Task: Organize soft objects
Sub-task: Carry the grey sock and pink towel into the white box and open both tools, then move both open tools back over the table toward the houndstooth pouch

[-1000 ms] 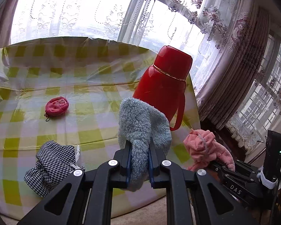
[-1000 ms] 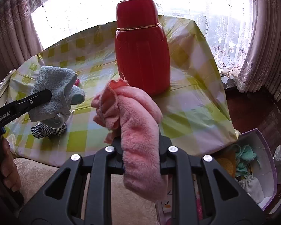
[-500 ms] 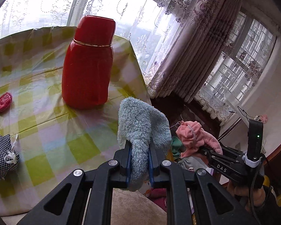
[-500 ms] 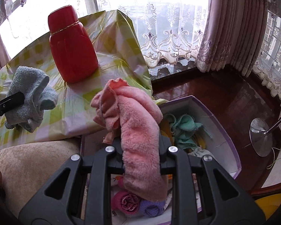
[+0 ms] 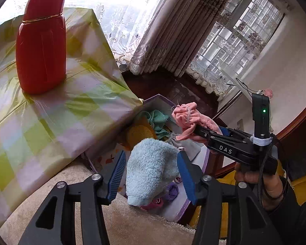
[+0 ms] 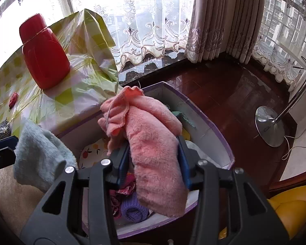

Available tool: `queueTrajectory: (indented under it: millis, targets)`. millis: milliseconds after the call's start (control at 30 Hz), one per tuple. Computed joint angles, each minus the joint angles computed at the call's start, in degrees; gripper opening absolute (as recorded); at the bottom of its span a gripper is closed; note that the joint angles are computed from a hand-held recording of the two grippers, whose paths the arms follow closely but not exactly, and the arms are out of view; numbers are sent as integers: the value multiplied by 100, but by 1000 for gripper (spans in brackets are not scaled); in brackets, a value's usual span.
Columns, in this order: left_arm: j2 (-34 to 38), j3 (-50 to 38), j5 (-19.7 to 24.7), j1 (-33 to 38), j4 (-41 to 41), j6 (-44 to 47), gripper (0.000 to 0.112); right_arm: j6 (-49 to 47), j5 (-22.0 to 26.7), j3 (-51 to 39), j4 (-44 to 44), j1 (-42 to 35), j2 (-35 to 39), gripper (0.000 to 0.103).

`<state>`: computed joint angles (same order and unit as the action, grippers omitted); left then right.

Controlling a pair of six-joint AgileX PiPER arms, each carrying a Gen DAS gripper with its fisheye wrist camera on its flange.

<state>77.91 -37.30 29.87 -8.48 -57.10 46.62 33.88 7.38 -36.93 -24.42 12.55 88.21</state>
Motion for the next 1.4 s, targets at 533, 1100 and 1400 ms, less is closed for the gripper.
queueTrajectory:
  millis: [533, 1100, 1400]
  targets:
    - [-184, 159, 134, 748, -345, 287, 55, 356, 37, -157, -268, 353, 105, 63]
    - [-785, 711, 311, 3017, -396, 620, 55, 929, 75, -776, -757, 1979, 574, 63]
    - [-908, 847, 976, 4869, -356, 1185, 55, -1184, 116, -1392, 1564, 2553, 1055, 63]
